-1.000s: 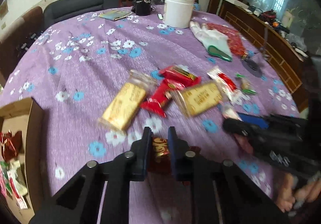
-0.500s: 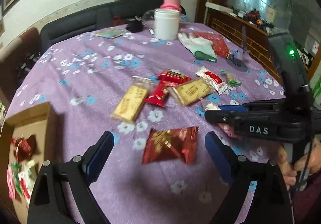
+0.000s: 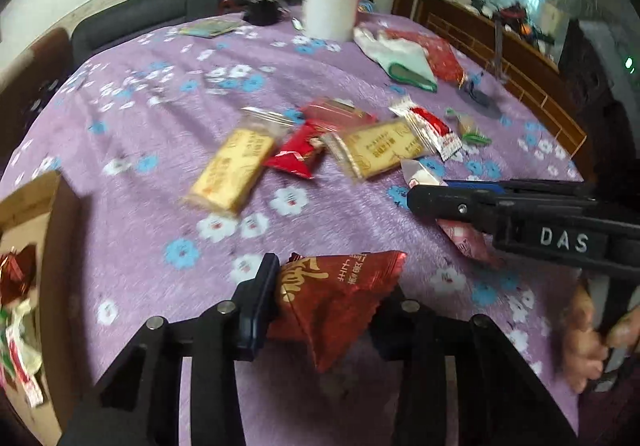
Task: Organize snacks
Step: 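Grasp the red foil bag with the left gripper, then carry the red foil bag and pink bag over the tray and open both grippers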
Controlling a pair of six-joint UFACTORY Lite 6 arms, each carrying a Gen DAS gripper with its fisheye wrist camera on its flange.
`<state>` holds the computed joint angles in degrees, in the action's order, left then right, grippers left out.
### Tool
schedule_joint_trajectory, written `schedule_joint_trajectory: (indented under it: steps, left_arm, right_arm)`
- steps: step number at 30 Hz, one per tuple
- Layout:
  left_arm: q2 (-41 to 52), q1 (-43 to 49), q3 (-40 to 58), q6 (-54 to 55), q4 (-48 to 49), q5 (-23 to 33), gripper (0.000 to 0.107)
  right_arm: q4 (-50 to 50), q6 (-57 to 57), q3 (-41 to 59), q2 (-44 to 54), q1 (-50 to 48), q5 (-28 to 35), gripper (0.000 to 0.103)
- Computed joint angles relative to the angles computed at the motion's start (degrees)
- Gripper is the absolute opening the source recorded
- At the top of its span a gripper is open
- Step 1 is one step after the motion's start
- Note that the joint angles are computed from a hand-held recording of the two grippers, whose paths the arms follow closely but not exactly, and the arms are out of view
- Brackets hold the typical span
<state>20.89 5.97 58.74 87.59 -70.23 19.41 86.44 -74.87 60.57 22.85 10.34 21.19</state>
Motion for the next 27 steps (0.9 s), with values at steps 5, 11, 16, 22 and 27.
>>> schedule_joint_trajectory:
  steps: [5, 11, 16, 22, 27]
  left_arm:
    - [-12.90, 12.16, -8.52, 1.07, 0.55, 10.03, 0.039]
    - [-18.78, 32.43, -8.89, 3.16, 5.07, 17.07, 0.039]
    - [-8.69, 44.16, 1.41, 1.72, 9.73, 15.94, 0.039]
    - [4.43, 48.98, 13.17, -1.13, 12.93, 12.24, 0.040]
    - [11.94, 50.26, 20.58, -6.22, 17.32, 12.62, 0.040]
  right_arm:
    - [11.04, -11.91, -3.23, -3.16, 1.37, 2.44, 0.026]
    - [20.71, -19.37, -5.85, -5.79, 7.09, -1.06, 0.026]
    - [15.97, -10.14, -2.99, -7.88, 18.11, -6.90, 0.027]
    - [-17.76, 25.83, 15.63, 2.97, 33.48, -10.46, 0.027]
    - [-47.50, 55.81, 37.96, 19.25, 41.10, -6.34, 0.028]
